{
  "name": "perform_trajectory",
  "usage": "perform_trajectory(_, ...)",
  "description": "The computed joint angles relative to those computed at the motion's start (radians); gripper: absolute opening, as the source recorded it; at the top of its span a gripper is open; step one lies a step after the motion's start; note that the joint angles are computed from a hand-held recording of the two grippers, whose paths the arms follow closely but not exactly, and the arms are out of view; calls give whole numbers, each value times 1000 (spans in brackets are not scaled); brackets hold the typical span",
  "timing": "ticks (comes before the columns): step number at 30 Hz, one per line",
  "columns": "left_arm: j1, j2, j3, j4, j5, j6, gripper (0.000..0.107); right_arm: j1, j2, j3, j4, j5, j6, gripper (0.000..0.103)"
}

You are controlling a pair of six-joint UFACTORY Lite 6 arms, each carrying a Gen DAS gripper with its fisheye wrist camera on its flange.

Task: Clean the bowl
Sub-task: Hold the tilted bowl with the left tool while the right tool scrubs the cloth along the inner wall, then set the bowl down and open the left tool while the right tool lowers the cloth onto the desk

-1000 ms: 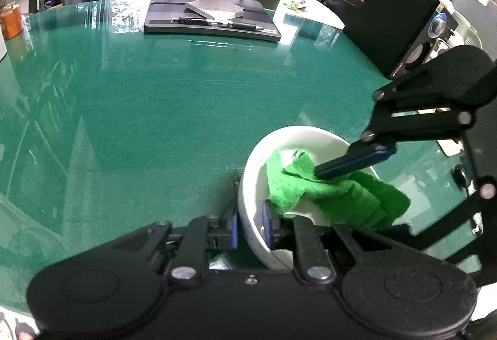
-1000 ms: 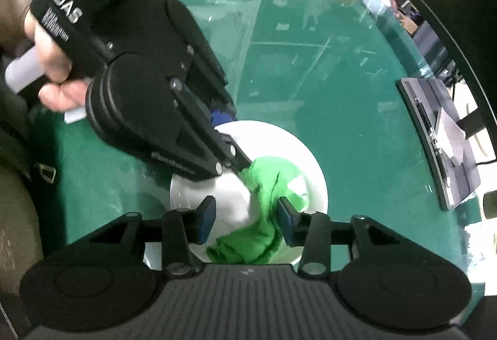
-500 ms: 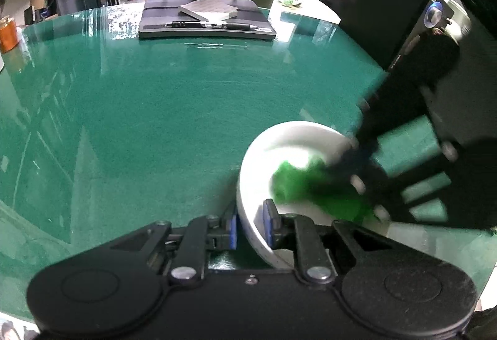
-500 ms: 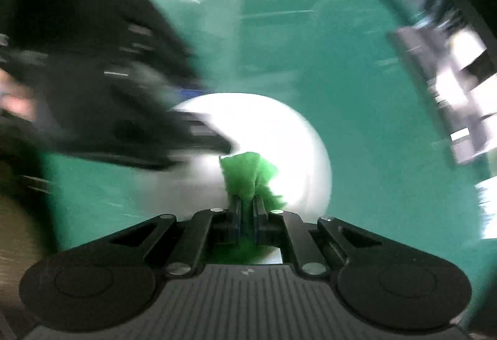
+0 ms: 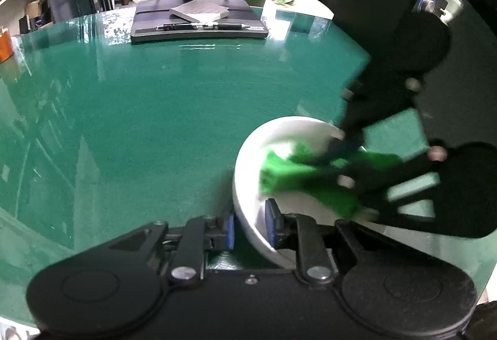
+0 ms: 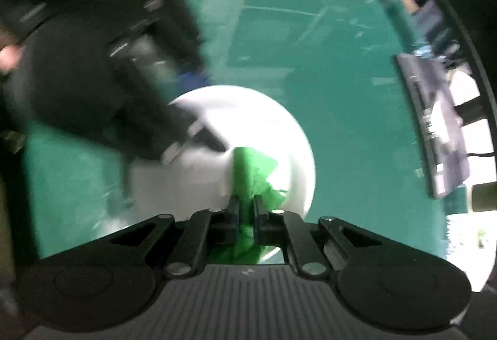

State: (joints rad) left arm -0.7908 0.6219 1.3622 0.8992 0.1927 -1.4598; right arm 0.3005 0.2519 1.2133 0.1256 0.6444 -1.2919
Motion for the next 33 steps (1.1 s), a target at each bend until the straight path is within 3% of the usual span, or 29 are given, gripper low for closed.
perform_trajectory(3,9,-16,-24,34,1,-33,20,30,-69,-108,91,-65,-86,8)
perform_trajectory(6,12,-20,-33,66,0,-69,23,-16,-44,-41,135,100,-100,8)
perform_trajectory(7,12,-19,-32,75,2,-81,23,-24,-42,-35,113,105,-103,8)
perform_trajectory(10,12,-12,-22,89,17,-97,26,-38,-107,-106,44,-5,-69,8)
perform_trajectory(17,7,1,19,12,92,-33,25,-170,-287,-181,296,-124,-36,8)
perform_trajectory(21,-23,-66,-28,147,166,-199,27,-252,-356,-229,353,-175,93,8)
perform_trajectory(22,-36,-87,-42,179,192,-237,31,-270,-387,-256,348,-172,145,8)
perform_trajectory(24,-60,-124,-61,216,234,-284,54,-325,-442,-334,346,-182,227,8)
perform_trajectory(25,-81,-148,-71,240,270,-316,79,-325,-415,-372,388,-240,220,8)
perform_trajectory(26,-104,-167,-78,266,305,-349,97,-310,-348,-386,426,-322,224,8)
perform_trajectory(27,-120,-179,-79,281,330,-367,103,-299,-290,-386,441,-377,266,8)
perform_trajectory(28,-132,-181,-72,274,343,-357,102,-292,-253,-385,456,-410,289,12)
perform_trajectory(30,-155,-180,-42,224,371,-300,102,-289,-202,-403,474,-458,362,37)
perform_trajectory(31,-167,-177,-25,199,387,-276,102,-288,-193,-417,487,-473,387,55)
perform_trajectory(33,-189,-163,9,164,421,-254,102,-301,-232,-473,630,-486,321,69)
